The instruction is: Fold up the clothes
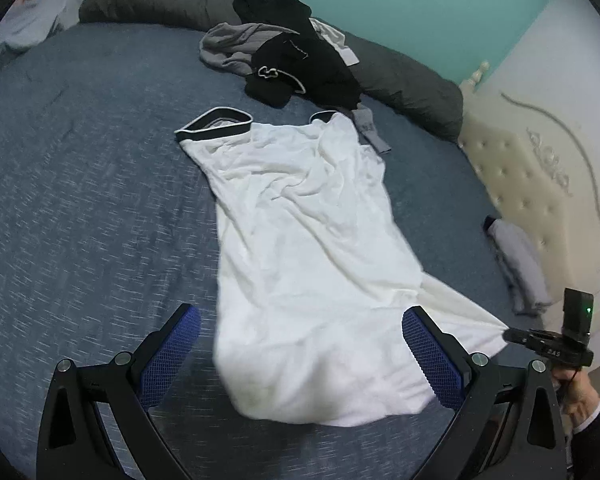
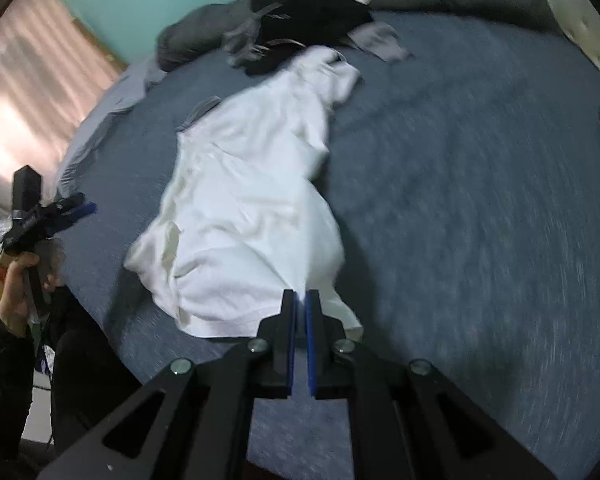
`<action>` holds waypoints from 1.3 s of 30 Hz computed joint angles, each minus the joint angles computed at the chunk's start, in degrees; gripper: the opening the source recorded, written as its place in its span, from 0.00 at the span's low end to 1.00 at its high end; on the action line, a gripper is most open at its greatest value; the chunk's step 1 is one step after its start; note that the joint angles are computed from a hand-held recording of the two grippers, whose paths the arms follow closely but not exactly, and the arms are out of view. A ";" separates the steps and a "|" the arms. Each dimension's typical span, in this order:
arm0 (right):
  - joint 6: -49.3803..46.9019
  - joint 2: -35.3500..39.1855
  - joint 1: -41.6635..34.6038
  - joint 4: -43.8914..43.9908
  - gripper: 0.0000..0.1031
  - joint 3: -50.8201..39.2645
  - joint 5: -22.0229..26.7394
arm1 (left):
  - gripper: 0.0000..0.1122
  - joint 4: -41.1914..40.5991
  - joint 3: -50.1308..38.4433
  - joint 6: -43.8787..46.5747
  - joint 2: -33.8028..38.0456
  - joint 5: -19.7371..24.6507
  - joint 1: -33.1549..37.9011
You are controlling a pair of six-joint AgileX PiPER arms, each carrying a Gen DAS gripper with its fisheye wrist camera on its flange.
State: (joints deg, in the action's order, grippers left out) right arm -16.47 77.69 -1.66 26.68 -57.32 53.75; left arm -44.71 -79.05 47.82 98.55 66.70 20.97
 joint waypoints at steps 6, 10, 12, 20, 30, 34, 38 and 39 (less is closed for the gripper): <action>-4.48 2.22 -4.03 3.67 0.07 6.00 0.20 | 0.91 2.33 -1.35 -1.45 1.80 -0.84 0.32; -7.77 2.07 -7.06 7.92 0.09 4.61 1.01 | 0.91 2.31 -1.87 -1.38 2.88 -3.18 0.17; -8.47 2.30 -8.84 9.23 0.16 2.01 2.13 | 0.91 1.98 -2.37 -1.64 3.64 -4.78 -0.10; -1.77 12.58 -8.20 4.56 0.26 -13.98 1.15 | 0.91 1.52 -6.64 -4.59 7.97 -14.13 -4.93; 13.51 34.34 -0.74 -5.27 0.26 -38.94 -5.91 | 0.91 -4.22 -14.77 -7.80 19.29 -18.65 -10.76; 17.84 45.33 0.79 -5.25 0.26 -52.44 -3.74 | 0.91 -5.34 -17.95 -8.04 23.19 -18.48 -11.98; 22.11 54.52 1.89 -5.07 0.26 -65.99 -0.86 | 0.91 -4.51 -20.30 -7.41 25.33 -18.82 -12.40; 23.88 57.89 2.25 -5.93 0.28 -71.72 1.27 | 0.91 -4.85 -20.72 -7.03 25.60 -18.78 -12.16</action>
State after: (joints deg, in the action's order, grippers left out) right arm 7.41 135.58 0.60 20.75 -129.05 55.01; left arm -49.56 -99.77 40.79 124.15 47.91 8.81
